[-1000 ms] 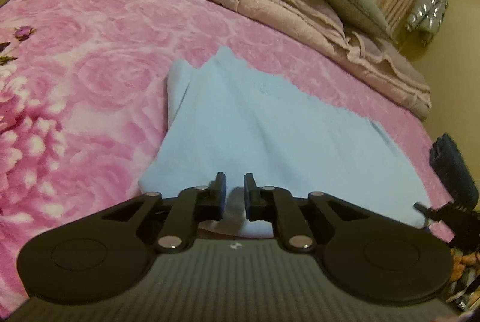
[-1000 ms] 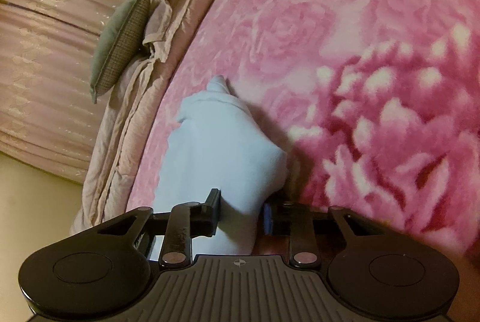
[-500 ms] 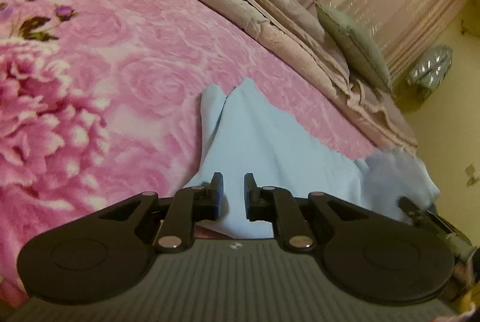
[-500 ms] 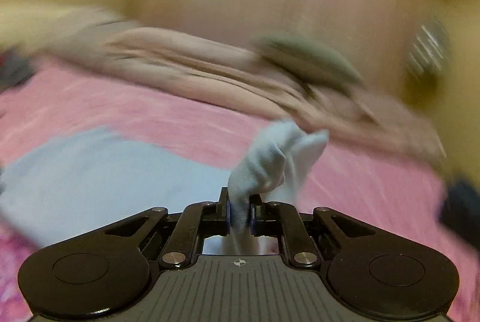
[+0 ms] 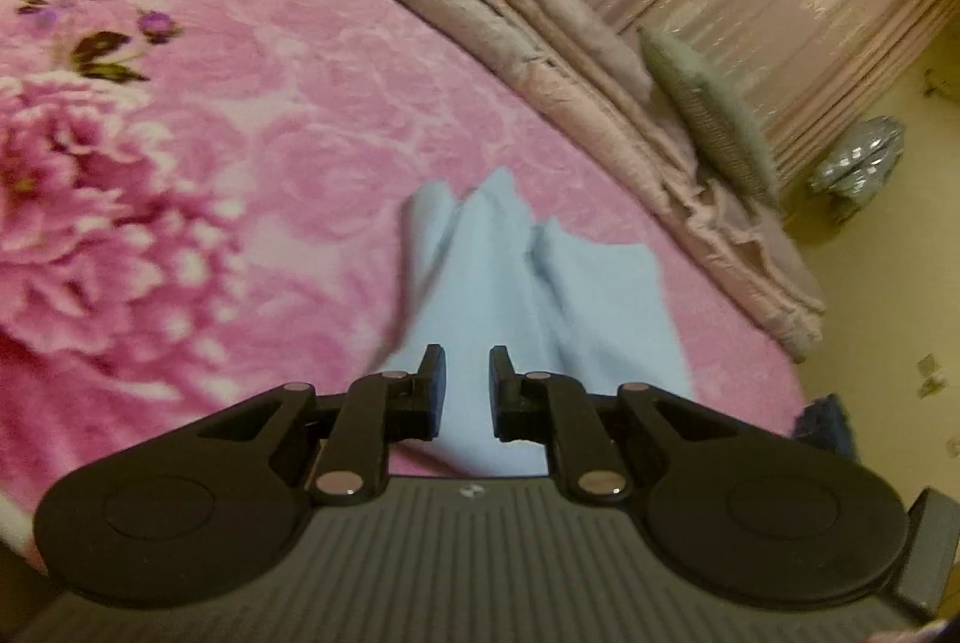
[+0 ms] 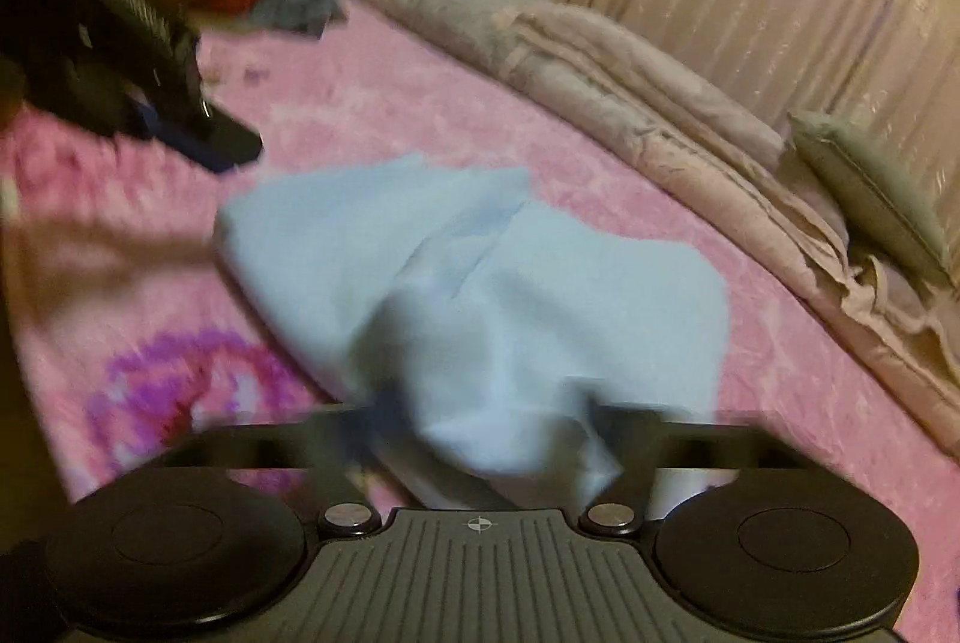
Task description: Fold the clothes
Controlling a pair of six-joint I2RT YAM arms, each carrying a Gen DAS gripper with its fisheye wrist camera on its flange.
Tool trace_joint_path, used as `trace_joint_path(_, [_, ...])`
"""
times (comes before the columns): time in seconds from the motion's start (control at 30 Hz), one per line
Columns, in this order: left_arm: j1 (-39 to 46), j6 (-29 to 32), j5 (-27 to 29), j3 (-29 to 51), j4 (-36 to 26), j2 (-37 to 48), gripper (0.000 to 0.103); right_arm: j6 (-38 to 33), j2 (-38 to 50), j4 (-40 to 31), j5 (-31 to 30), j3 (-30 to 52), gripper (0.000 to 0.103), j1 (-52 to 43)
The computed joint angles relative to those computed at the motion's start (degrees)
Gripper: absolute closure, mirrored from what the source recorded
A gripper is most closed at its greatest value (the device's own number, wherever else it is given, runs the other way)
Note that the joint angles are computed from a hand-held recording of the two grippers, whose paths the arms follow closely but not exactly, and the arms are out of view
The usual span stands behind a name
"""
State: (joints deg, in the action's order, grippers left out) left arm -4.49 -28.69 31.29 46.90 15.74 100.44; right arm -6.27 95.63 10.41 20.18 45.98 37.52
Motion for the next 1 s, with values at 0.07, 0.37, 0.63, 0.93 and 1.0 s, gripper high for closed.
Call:
trace_joint_path(0.07, [-0.5, -1.2, 2.0, 2.2, -0.3, 1.2, 0.082, 1.9, -6.9, -2.0, -4.2, -2.8, 0.006, -1.7])
trace_joint_path(0.37, [-4.1, 3.1, 10.3, 31.4, -19.1, 20.2, 0.078, 28.9, 1.5, -25.9, -29.9, 14.5, 0.045, -31.8])
trace_joint_path(0.63, [-5.8, 11.9, 10.3, 58.6, -40.4, 37.0, 0.074, 21.5, 20.8, -47.8, -32.9, 43.4, 0.054, -33.1])
trace_joint_path(0.93, [-6.2, 11.2, 15.2, 59.3, -39.2, 39.5, 0.09, 19.2, 23.0, -50.1, -31.6, 46.7, 0.053, -31.8])
trace_joint_path(1.0, [-6.9, 11.9, 15.4, 59.5, -39.5, 39.2, 0.093, 19.1, 23.8, -50.0, -31.8, 47.4, 0.053, -31.9])
